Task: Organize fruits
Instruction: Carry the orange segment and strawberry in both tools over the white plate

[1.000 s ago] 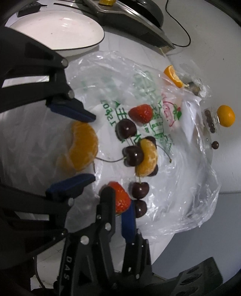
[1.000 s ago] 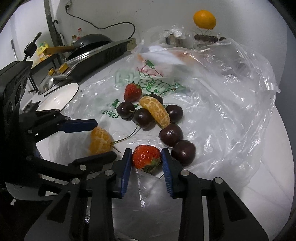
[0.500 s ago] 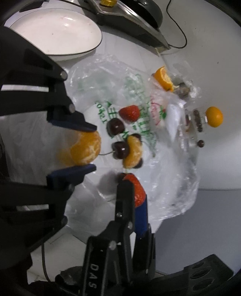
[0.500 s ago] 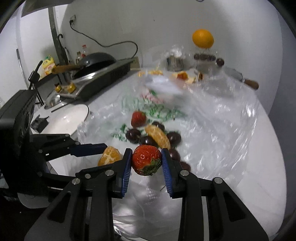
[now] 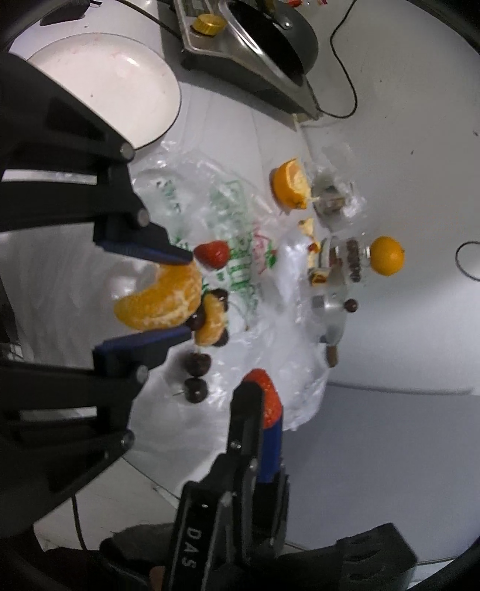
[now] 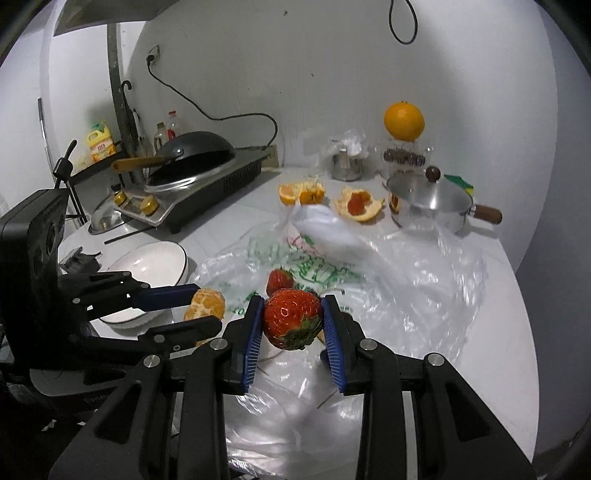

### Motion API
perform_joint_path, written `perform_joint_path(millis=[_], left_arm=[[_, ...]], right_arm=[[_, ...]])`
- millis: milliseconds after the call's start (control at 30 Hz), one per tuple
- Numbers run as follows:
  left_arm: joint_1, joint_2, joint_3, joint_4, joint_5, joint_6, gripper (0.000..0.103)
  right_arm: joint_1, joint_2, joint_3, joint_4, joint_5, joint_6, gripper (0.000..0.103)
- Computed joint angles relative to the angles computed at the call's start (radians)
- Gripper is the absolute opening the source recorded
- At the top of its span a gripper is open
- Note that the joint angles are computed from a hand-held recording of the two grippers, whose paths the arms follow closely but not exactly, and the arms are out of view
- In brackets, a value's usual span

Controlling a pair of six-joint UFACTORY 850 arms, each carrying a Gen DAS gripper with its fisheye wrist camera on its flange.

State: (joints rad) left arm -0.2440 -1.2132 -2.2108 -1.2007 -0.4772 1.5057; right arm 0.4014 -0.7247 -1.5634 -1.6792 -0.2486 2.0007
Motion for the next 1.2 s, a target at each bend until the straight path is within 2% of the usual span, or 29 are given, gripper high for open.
perform_joint_path(millis=[267,633,800,967,1200], left_arm=[[0.031,0.026,0.019,-0.097,-0.025,0.055,0.035],[0.081,0.046,0.034,-0.164,-0.024,0.093,0.035],[0.102,0.053,0.047,-0.184,-0.015,0.099,0.035],[0.127,0.039,0.032,-0.174,-0.011,0.073,0.035],[0.165,-0.005,-0.016,-0.098,-0.017,-0.019,0.035]], right_arm=[[0.016,-0.017,-0.060,0.068,-0.027,-0.100,0.034],[0.041,-0.093,-0.203,0.290,-0.023,-0.368,0.034],[0.052,-0.145,-0.292,0.463,-0.023,-0.560,0.034],[0.063,-0.224,-0.421,0.715,-0.037,-0.837,0.034],[0.079,-0.357,-0.632,1.052,-0.103,-1.195,0.034]])
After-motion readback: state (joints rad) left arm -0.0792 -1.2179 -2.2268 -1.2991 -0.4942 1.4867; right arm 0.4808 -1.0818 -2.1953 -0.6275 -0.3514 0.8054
